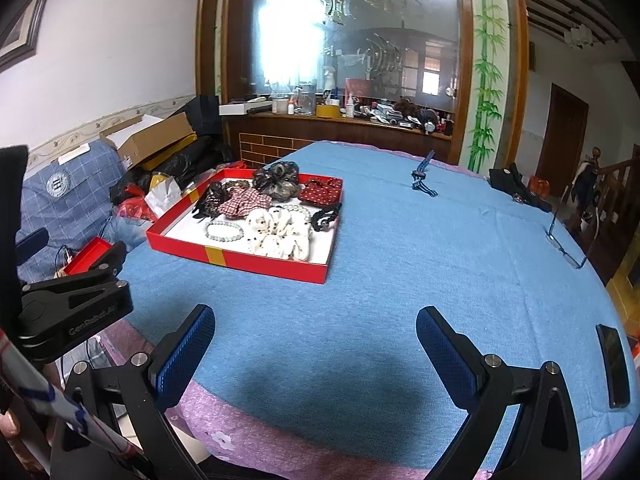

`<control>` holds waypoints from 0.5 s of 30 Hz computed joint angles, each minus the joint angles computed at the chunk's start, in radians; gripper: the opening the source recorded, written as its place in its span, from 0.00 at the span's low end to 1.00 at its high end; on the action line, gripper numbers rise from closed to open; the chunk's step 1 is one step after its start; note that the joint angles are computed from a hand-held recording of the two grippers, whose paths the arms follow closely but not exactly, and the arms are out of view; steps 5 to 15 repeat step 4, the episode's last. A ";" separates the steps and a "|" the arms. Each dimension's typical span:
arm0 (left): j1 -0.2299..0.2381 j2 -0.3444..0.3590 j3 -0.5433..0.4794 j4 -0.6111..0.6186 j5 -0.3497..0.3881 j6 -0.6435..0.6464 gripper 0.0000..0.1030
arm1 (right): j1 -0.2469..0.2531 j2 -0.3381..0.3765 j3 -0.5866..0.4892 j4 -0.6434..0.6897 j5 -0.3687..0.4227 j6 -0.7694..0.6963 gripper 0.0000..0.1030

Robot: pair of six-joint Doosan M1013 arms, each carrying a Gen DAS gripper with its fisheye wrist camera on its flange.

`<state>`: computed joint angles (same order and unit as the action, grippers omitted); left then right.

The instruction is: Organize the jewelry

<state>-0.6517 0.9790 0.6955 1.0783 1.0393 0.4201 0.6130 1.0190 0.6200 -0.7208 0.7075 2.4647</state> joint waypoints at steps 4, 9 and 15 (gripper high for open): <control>-0.015 0.006 -0.009 0.044 -0.025 0.018 1.00 | -0.017 -0.015 0.023 -0.012 0.011 0.074 0.99; -0.015 0.006 -0.009 0.044 -0.025 0.018 1.00 | -0.017 -0.015 0.023 -0.012 0.011 0.074 0.99; -0.015 0.006 -0.009 0.044 -0.025 0.018 1.00 | -0.017 -0.015 0.023 -0.012 0.011 0.074 0.99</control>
